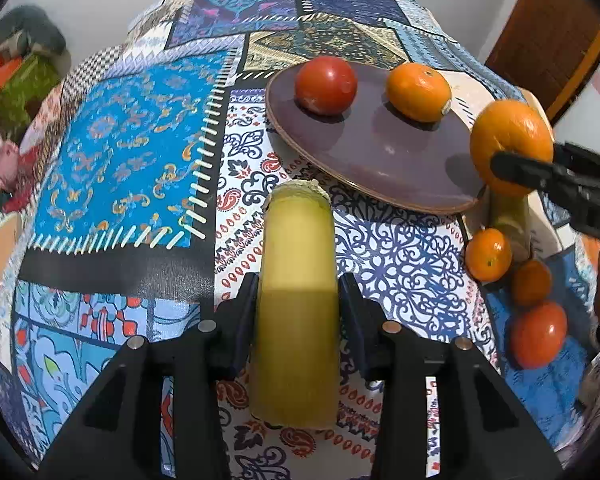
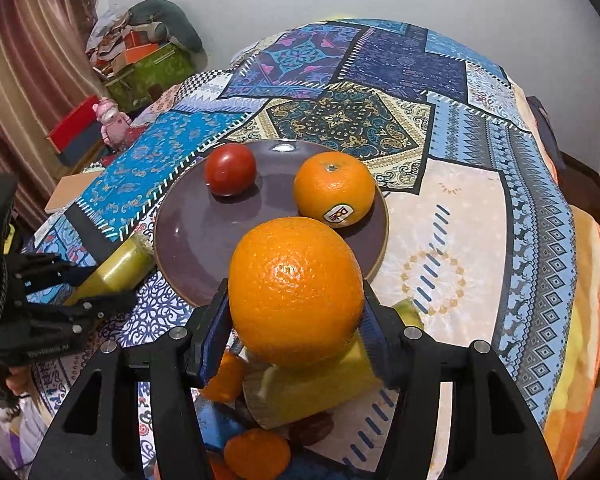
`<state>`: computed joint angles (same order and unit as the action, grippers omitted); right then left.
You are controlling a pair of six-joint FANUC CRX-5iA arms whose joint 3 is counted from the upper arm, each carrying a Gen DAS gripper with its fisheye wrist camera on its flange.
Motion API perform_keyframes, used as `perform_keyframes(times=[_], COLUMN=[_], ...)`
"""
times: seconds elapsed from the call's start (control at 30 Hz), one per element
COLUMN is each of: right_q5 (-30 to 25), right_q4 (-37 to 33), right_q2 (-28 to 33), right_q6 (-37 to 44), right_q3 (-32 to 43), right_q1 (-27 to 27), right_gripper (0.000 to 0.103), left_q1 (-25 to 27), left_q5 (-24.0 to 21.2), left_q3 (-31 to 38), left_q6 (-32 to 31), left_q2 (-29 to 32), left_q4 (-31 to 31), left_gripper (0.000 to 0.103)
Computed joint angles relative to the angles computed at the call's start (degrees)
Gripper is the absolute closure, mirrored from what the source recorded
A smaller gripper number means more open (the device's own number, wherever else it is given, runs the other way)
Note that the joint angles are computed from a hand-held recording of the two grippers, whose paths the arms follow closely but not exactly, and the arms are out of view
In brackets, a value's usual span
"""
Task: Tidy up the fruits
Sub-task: 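Lift and carry the yellow gourd and the orange toward the purple plate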
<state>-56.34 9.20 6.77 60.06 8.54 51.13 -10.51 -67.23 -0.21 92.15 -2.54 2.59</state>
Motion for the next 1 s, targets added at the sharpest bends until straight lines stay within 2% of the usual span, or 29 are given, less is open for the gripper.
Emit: perform_keyframes(times=[0.23, 0.63, 1.0], right_q5=[0.05, -0.25, -1.2], right_q4=[-0.46, -0.7, -2.08], right_q2=[0.26, 0.99, 4.13], right_q6=[0.32, 1.21, 3.7], right_q3=[0.51, 1.52, 5.06], right_q1=[0.13, -0.41, -0.53], right_gripper=[0.048, 0.048, 0.048], left_q1=[-2.95, -0.92, -0.76], left_q5=[0.92, 2.29, 4.12], left_q3=[0.73, 1.7, 8.53], left_q6=[3.48, 5.96, 6.89], left_q2=[-0.01, -1.2, 2.73], left_q4=[-5.21, -2.79, -2.24], left_gripper=[0.066, 0.066, 0.069])
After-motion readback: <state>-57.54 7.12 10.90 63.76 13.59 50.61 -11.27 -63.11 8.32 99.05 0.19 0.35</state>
